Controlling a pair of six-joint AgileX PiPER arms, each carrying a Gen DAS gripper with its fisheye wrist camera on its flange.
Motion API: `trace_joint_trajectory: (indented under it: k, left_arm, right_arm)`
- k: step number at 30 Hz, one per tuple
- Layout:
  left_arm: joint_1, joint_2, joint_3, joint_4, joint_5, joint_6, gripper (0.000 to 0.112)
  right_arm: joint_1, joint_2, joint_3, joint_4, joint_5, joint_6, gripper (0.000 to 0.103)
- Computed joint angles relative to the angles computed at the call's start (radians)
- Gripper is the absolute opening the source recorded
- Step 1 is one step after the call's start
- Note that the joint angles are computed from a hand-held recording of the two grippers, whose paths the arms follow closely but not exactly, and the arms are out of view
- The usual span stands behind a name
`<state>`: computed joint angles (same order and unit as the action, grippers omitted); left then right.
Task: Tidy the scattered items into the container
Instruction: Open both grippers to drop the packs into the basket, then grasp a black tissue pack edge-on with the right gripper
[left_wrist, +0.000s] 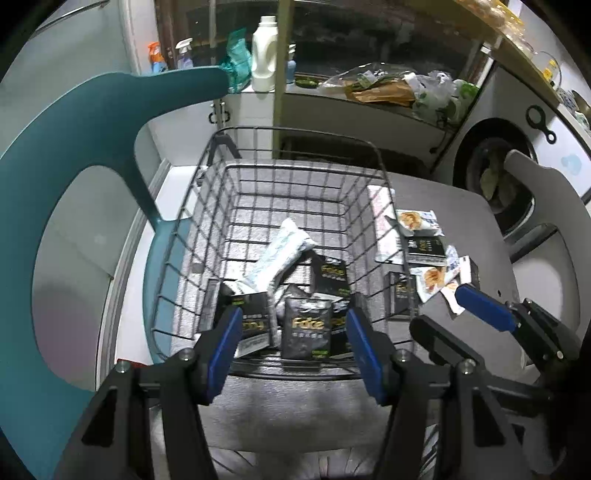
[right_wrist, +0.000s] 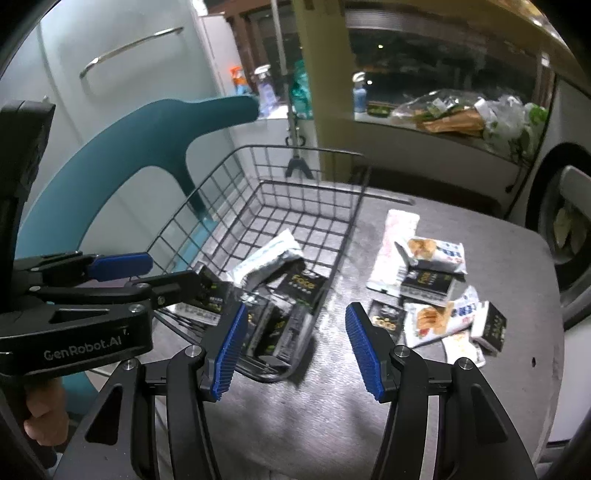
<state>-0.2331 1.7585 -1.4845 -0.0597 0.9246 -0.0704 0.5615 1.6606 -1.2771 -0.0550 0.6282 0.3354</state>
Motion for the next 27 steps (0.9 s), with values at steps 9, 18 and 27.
trace_joint_trajectory:
  k: [9,18,27]
  left_arm:
    - [-0.203,0.077,-0.090,-0.005,0.013,-0.047,0.064]
    - [-0.369,0.316,-0.242,-0.008,0.007,-0.105,0.064]
    - [-0.382,0.528,-0.428,0.102,0.037,-0.260,0.064]
  right_arm:
    - [-0.290,-0.155,0.228,0.090,-0.043,-0.122,0.055]
    - [-0.568,-0.084,0.356,0.302,-0.122,-0.392,0.055]
    - [-0.633,0.106,0.250,0.501,-0.183,-0.515,0.056]
